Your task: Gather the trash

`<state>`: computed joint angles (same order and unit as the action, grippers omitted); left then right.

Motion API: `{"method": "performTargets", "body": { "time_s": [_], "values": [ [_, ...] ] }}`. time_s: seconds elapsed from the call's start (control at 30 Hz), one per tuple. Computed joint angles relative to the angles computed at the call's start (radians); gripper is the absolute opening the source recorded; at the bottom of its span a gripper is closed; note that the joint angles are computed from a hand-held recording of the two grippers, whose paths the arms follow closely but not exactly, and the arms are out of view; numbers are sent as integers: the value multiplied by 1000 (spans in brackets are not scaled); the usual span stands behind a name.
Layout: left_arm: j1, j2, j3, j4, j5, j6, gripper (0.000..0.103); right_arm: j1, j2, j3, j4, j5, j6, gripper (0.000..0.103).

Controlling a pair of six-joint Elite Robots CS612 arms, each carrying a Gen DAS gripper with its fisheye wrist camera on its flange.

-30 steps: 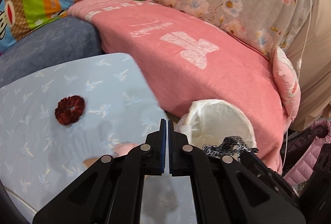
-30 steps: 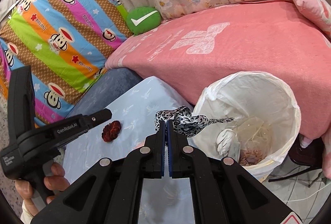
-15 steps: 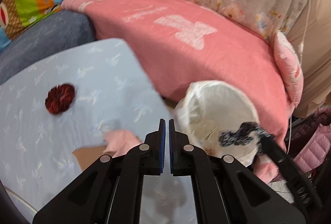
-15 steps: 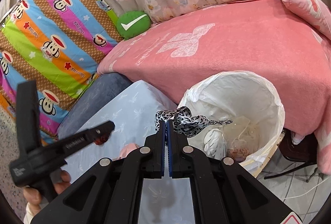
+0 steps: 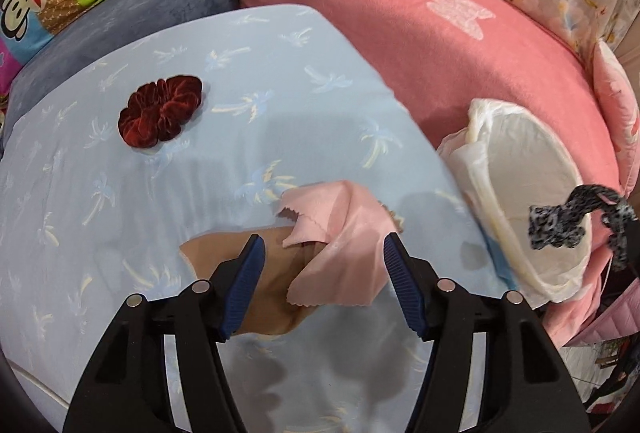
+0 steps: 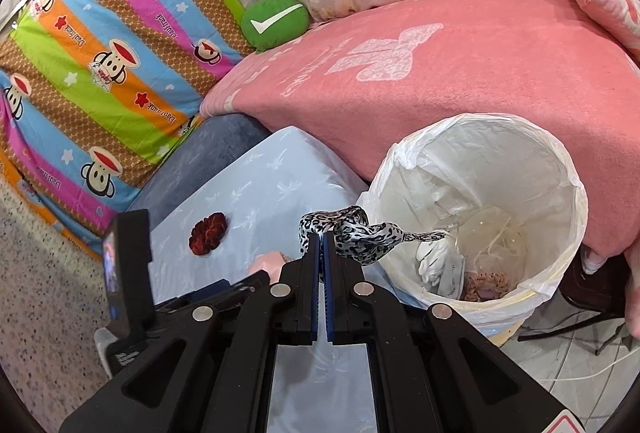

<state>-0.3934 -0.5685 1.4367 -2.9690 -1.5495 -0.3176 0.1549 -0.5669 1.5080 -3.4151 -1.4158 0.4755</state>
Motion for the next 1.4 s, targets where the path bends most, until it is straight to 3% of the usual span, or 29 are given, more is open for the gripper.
{"method": "performTargets", "body": {
  "time_s": [0.07, 0.13, 0.23, 0.8, 1.4],
  "values": [
    [1, 4, -2, 7, -5, -1, 47, 0, 1, -2, 5, -1, 1, 2],
    [6, 8, -7, 16, -27, -1, 23, -2, 1, -2, 7, -2, 1, 2],
    [8, 7, -9, 15, -43, -3, 7, -5, 3, -1, 7, -3, 8, 2],
    [-18, -47, 9, -145, -125, 37, 3, -23, -18, 31, -54, -29, 30, 2],
    [-75, -25, -75, -97, -179, 142, 4, -72, -43, 85, -124, -86, 76, 2]
  ]
}}
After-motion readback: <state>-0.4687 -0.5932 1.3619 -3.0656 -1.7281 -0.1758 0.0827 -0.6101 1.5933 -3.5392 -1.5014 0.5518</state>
